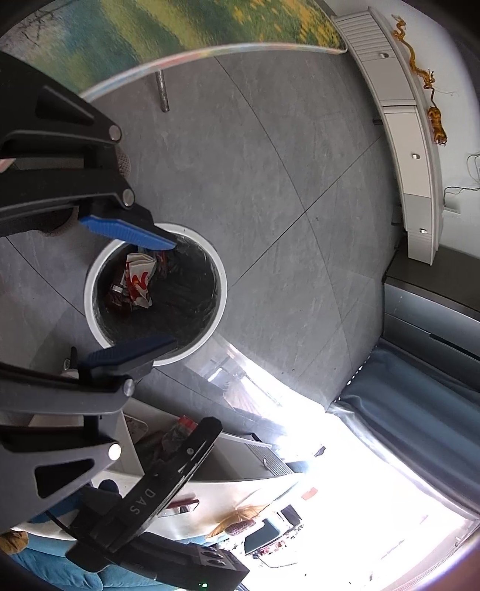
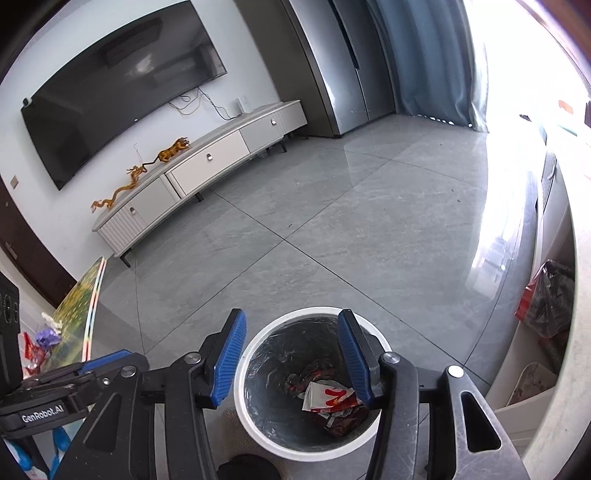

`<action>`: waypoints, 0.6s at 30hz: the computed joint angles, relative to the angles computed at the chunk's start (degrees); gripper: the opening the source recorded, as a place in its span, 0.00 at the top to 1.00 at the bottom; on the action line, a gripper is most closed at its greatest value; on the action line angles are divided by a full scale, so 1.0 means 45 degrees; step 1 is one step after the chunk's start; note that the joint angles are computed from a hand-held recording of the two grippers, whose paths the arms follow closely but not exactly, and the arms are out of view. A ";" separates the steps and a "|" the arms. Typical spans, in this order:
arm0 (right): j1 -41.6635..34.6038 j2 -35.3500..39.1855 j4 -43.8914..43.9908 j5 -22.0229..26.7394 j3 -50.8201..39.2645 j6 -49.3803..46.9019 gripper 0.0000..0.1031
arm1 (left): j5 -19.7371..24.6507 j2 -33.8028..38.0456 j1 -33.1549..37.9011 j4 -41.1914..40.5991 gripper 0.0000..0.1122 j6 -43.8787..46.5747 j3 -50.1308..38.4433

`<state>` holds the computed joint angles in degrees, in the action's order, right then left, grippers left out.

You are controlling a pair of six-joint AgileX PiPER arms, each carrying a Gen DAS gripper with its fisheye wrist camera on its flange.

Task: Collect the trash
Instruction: 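Move both open tools back over the table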

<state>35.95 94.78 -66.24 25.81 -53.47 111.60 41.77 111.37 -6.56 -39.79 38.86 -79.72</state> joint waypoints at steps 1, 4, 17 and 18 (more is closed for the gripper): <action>0.0171 -0.0072 0.0061 0.0164 -0.0005 -0.0030 0.53 | -0.0003 -0.0221 0.0094 -0.0053 0.59 0.0128 0.0214; 0.0670 -0.0274 0.0306 0.0635 -0.0076 -0.0125 0.52 | -0.0068 -0.1079 0.0570 -0.0386 0.59 0.0904 0.1178; 0.3481 -0.0702 0.1039 0.3099 -0.1705 -0.1519 0.47 | 0.0539 -0.4440 0.3702 -0.2057 0.59 0.4021 0.4231; 0.3714 -0.0664 0.1087 0.3276 -0.1954 -0.1699 0.46 | 0.0671 -0.4612 0.4037 -0.2109 0.59 0.4207 0.4332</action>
